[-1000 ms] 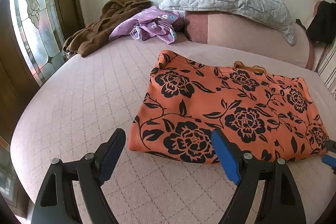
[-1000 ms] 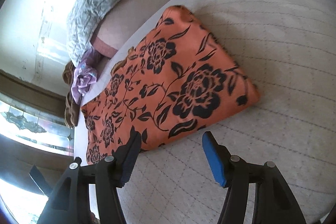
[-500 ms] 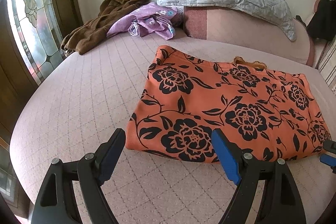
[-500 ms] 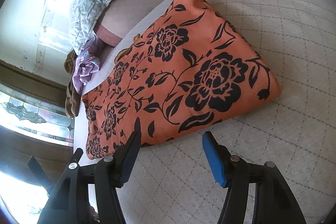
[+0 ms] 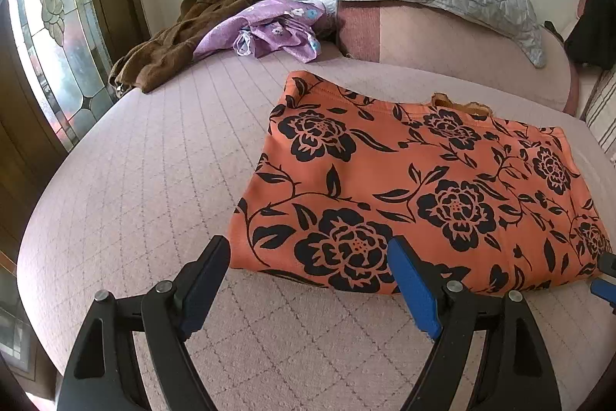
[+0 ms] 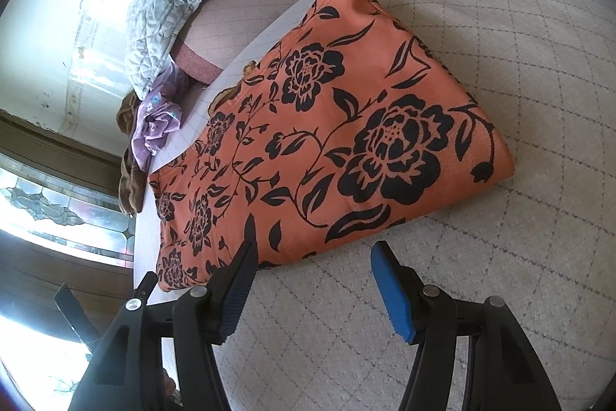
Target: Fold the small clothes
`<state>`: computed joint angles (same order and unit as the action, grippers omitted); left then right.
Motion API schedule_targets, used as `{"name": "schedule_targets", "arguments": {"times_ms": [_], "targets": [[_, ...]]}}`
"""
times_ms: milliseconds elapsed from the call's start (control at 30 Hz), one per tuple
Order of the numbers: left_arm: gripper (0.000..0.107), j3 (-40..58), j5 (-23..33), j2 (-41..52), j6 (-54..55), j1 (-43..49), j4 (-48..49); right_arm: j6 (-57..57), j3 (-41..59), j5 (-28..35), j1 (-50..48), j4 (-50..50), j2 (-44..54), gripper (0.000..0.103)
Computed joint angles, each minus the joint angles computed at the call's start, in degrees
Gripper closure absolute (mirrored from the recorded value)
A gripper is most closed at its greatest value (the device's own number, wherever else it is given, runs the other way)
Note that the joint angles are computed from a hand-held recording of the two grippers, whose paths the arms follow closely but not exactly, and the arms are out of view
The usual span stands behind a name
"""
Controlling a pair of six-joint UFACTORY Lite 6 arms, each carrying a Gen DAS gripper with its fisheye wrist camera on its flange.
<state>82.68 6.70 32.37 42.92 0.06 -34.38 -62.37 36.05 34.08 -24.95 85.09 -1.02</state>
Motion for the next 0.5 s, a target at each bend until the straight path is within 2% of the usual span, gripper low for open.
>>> {"name": "schedule_targets", "arguments": {"times_ms": [500], "targets": [[0.023, 3.16, 1.41, 2.20, -8.72, -0.62, 8.05, -0.96, 2.70, -0.32, 0.24, 1.00, 3.12, 0.038]]}}
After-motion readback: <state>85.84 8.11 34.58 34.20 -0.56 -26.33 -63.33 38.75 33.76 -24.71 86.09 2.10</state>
